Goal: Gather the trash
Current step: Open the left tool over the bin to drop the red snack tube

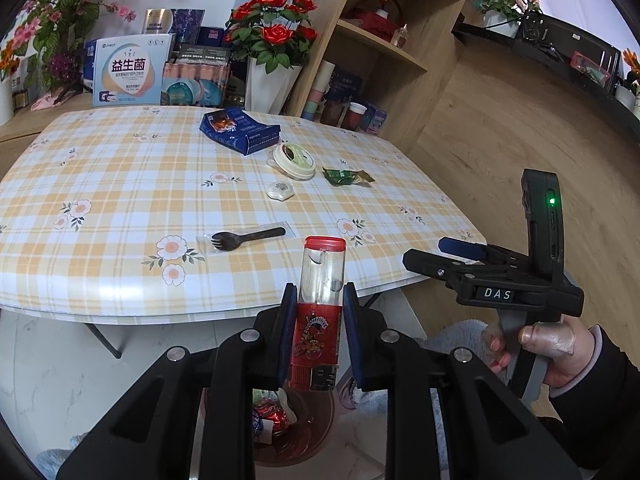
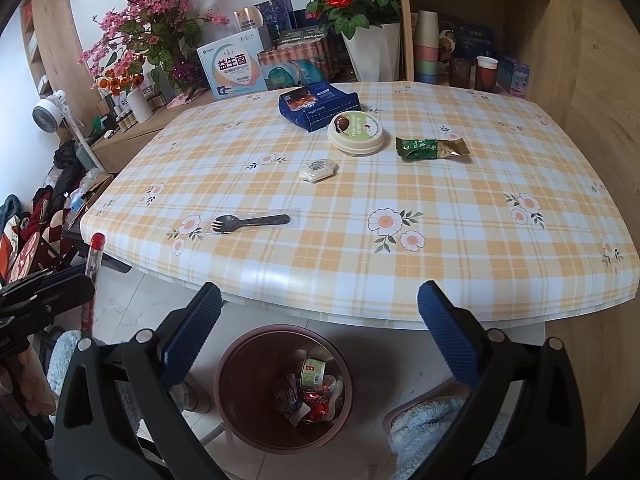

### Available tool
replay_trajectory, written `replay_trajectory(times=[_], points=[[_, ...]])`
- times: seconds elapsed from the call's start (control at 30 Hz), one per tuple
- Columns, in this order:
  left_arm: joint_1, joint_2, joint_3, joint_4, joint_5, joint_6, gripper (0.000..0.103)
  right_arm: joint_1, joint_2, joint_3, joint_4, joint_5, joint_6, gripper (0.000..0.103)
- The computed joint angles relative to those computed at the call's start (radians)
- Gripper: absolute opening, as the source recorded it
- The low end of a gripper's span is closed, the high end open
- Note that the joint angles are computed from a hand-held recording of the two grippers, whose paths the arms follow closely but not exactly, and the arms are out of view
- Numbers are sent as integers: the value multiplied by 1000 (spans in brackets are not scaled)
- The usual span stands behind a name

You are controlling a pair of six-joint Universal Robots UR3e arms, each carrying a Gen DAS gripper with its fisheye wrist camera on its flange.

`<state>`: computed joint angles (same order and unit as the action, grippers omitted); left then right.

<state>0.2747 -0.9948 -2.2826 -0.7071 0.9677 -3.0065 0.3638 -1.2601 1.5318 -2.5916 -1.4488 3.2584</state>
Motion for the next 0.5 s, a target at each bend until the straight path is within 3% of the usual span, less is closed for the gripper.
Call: replay_trajectory(times=[0.17,0.5], points=[[14,-6,5,-27,-2,-10,25,-4,-3,2,-1,-1,1,97],[34,31,-2,4,53,-21,62,-5,2,-9,7,-8,-9,97]])
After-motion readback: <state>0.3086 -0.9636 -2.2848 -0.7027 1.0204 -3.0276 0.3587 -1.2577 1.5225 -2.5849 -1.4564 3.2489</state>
